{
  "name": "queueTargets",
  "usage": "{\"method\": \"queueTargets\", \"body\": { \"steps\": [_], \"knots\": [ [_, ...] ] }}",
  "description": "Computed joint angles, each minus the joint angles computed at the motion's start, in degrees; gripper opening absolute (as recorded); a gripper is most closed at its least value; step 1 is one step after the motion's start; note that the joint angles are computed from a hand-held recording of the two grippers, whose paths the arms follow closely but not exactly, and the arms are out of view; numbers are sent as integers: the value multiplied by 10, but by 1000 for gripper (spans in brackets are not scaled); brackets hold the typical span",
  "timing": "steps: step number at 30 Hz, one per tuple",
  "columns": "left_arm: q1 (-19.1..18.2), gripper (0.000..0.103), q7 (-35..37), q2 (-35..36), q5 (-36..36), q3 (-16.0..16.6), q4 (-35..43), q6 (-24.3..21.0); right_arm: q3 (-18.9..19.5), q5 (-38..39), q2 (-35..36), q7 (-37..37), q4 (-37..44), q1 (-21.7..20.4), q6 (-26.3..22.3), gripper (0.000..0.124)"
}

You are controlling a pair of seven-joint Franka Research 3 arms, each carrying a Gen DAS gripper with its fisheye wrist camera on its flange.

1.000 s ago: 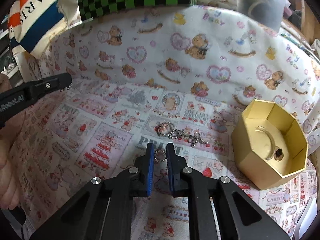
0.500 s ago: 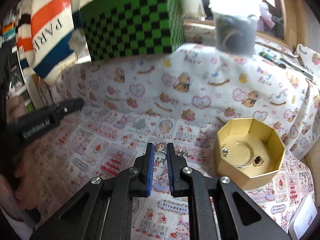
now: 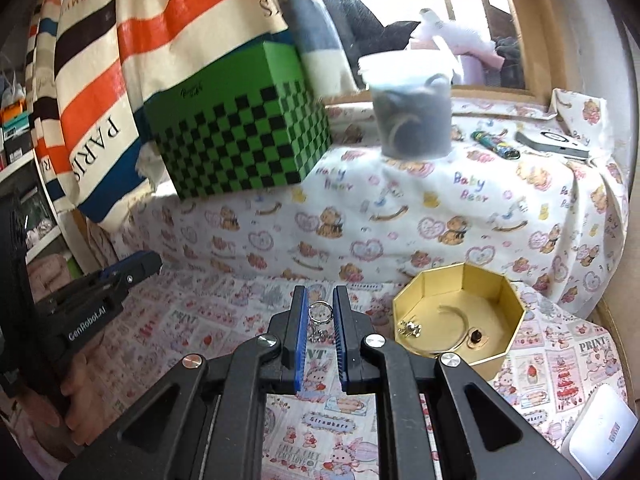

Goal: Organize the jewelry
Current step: 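Carry the charm and ring over the yellow box with both tools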

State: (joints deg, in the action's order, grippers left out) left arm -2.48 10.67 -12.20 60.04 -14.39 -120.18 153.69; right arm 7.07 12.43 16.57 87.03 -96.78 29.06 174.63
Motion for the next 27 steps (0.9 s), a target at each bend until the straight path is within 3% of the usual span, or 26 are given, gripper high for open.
{"method": "queueTargets", "body": {
  "steps": [10,12,14,15,17,20,22,23,25,27],
  "knots": [
    [-4,15,-6,-2,11,-3,0,2,4,19,-14,2,-14,-8,24,13],
    [-13,15,17,-7,-33,7,-4,19,13,31,-18,-6,-18,-19,30,13],
    [-26,15,67,-11,-107,26,-11,75,23,51,-22,-15,-22,-33,40,13],
    [-24,15,76,-10,-117,22,-7,79,20,57,-24,-10,-24,-34,43,13],
    [-20,15,93,2,-115,2,22,56,31,82,-25,-16,-22,-53,37,13],
    [-38,15,145,40,-158,0,66,52,24,100,-23,-6,-19,-59,38,13],
    [-48,15,160,74,-164,-3,104,42,-21,65,-22,50,-26,-28,56,13],
    [-53,15,161,91,-153,-5,124,32,-27,68,-20,52,-22,-26,51,13],
    [-70,15,160,129,-129,-4,168,12,11,94,-15,32,-12,-63,32,13],
    [-86,15,203,164,-168,3,203,9,25,122,-9,28,-1,-82,8,13]
  ]
}}
